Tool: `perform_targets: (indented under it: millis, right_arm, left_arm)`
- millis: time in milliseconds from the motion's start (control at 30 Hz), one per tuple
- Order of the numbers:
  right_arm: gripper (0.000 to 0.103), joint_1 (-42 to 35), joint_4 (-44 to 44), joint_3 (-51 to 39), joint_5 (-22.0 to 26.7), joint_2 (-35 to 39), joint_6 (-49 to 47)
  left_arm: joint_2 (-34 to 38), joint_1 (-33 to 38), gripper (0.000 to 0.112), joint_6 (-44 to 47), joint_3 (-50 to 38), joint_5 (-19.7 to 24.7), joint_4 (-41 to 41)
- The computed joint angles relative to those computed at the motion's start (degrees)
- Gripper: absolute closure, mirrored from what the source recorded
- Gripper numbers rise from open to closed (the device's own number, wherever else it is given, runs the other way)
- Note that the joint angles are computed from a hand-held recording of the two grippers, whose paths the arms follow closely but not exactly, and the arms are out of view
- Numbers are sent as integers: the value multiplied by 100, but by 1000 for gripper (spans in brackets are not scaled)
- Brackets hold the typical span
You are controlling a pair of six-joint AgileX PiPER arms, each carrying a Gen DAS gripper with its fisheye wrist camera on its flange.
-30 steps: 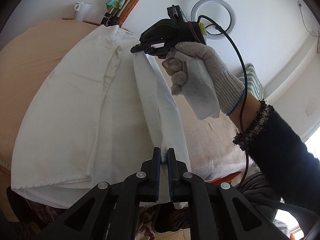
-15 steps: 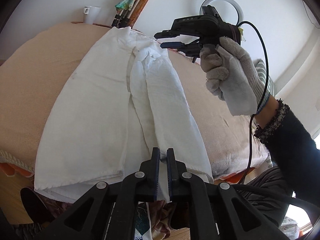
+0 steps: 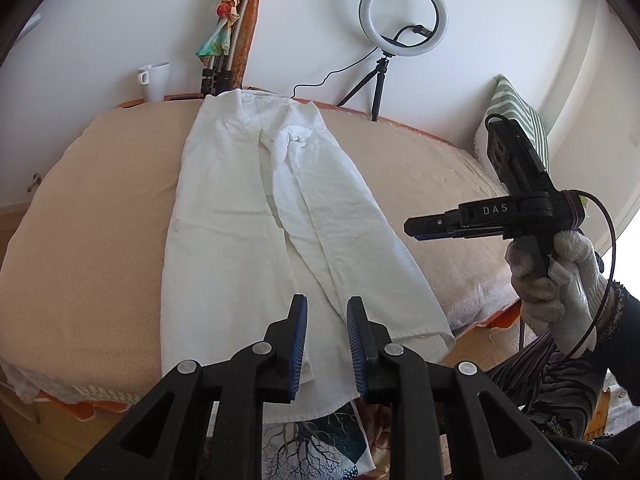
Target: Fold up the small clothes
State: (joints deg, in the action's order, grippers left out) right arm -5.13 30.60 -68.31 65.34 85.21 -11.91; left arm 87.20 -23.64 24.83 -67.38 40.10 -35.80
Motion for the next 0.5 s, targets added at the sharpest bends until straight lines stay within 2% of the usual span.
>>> perform_targets:
  millis: [133, 300, 433, 500]
  right_arm:
    - [60, -220, 314, 929, -60, -495, -276]
    - [59, -680, 935, 1606, 18, -811, -910]
    - [59, -987, 1510, 1875, 362, -801, -1410]
    - [66, -903, 1607, 1947, 359, -780, -1425]
  left_arm:
    - [258, -47, 93, 138, -255, 173, -139]
    - [729, -162, 93, 105, -813, 474, -94]
    - [1091, -278, 93, 48, -1304, 620, 60]
    - [1285, -383, 93, -70, -1576, 686, 224]
